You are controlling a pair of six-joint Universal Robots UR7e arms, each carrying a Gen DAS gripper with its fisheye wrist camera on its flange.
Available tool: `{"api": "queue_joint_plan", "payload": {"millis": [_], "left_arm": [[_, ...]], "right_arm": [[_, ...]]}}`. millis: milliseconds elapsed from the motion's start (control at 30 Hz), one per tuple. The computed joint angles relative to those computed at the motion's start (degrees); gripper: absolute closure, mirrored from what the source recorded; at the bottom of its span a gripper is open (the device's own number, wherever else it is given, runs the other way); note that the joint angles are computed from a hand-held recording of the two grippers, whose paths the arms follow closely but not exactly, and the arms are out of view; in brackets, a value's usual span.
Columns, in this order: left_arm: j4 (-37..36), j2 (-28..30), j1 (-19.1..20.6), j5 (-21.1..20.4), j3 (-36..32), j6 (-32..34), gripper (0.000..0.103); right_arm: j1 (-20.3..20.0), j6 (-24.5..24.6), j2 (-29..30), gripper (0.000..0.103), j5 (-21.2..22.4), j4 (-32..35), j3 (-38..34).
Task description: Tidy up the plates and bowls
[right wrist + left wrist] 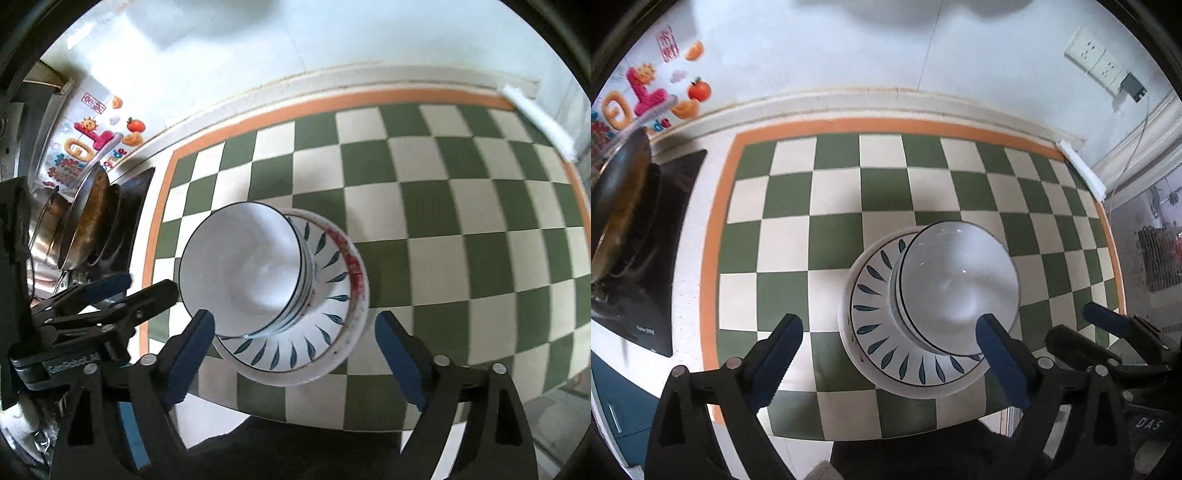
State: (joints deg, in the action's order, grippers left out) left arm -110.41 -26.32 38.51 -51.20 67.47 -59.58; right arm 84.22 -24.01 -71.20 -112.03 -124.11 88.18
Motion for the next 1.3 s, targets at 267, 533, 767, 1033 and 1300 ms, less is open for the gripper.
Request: {"api": "queue_joint_plan", "payload": {"millis": [267, 533, 767, 1033, 1300], "left_arm": [[1.23, -1.67, -4.57, 5.51, 2.50, -5.27, 0.002], [8.04, -3.45, -12.07, 11.73, 3.80, -16.54, 0.000], [11.50, -6.11, -17.56, 13.57, 6.30, -25.05, 0.000], [21.65, -7.66, -23.02, 12.62, 5.45, -32.25, 0.000], [28.23, -9.59, -27.54, 12.88, 6.61, -35.69, 0.000]], "right_arm": [[1.86, -4.76, -6.41, 0.005, -0.13, -8.81, 5.88], [3.41, -9.31, -16.24, 0.004, 2.39, -7.69, 9.77], [5.62, -12.91, -26.11, 0.002, 3.32, -9.02, 14.30], [7.80, -11.39, -35.24, 0.002, 3.91, -4.73, 17.05], [11.37, -9.63, -42.85, 0.001, 1.23, -5.65, 21.20]]}}
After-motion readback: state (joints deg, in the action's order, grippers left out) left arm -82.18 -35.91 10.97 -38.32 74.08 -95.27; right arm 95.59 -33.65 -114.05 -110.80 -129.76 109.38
